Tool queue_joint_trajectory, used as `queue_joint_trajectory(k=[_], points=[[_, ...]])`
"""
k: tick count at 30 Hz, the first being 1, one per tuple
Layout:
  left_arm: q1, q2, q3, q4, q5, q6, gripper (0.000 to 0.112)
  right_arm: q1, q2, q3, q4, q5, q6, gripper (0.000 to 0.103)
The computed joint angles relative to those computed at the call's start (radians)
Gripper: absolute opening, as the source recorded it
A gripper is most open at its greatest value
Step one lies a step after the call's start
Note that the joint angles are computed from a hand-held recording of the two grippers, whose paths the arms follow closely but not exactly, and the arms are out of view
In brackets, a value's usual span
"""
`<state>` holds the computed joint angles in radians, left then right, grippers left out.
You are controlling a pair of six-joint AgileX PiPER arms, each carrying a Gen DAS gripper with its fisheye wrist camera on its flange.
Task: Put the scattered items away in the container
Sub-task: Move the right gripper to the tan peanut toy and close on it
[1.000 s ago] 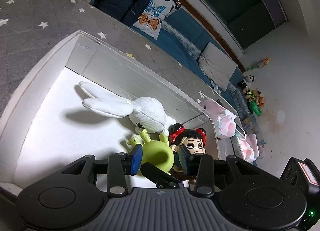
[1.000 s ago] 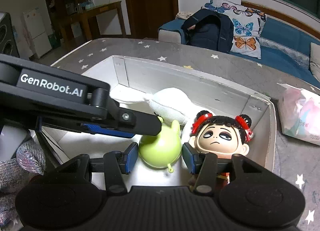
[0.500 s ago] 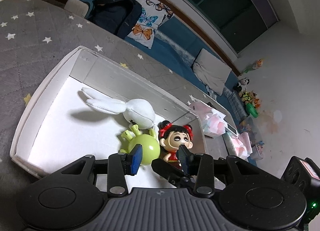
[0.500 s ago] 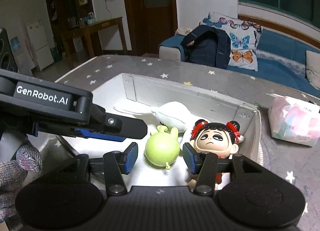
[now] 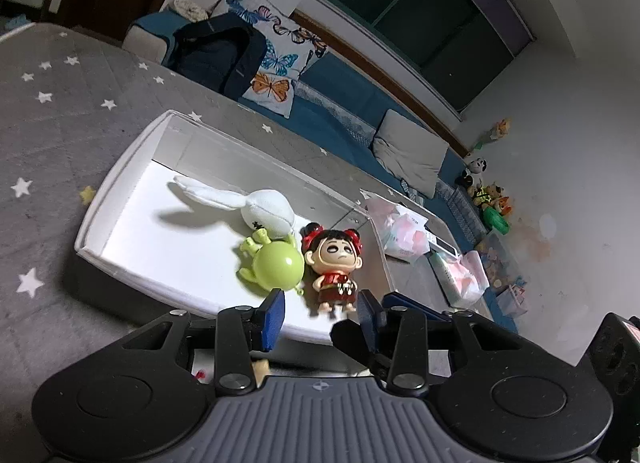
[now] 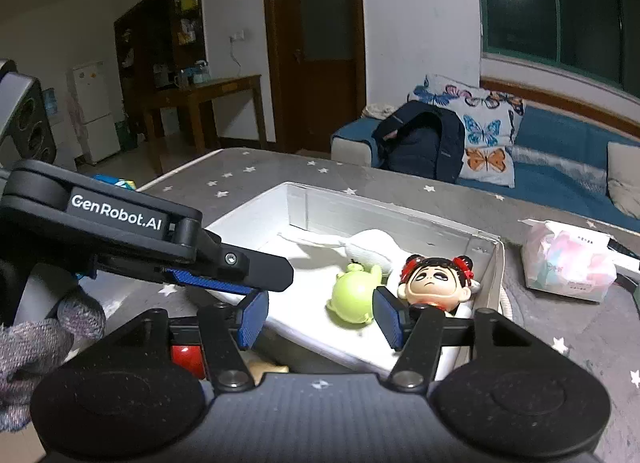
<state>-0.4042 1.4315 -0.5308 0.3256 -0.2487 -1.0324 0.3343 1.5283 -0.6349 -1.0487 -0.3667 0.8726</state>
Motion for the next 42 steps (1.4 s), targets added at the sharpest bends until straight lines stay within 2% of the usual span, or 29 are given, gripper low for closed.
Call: queue_joint_trajectory(k=[3,6,11,18,26,42], points=[[-0.040,-0.040,0.045,-0.217,0.006,0.201,0.042,0.005,-0.044,0.063,0.064,-0.019,-0.063,0.064],[-0.071,-0.070,0.094,-0.349,-0.007,0.321,0.042,0.009,-0.076,0.121,0.104,-0.031,-0.104,0.069],[-0.130,-0.096,0.155,-0.560,-0.032,0.501,0.042,0.040,-0.098,0.207,0.242,-0.046,-0.247,0.070],[-0.175,-0.099,0.209,-0.653,-0.075,0.542,0.042,0.068,-0.098,0.277,0.313,-0.082,-0.287,0.070],[-0.186,-0.058,0.228,-0.631,-0.108,0.488,0.042,0.097,-0.040,0.275,0.367,-0.094,-0.315,0.070],[-0.170,0.029,0.181,-0.654,-0.104,0.530,0.042,0.114,0.107,0.217,0.400,-0.130,-0.318,0.070]])
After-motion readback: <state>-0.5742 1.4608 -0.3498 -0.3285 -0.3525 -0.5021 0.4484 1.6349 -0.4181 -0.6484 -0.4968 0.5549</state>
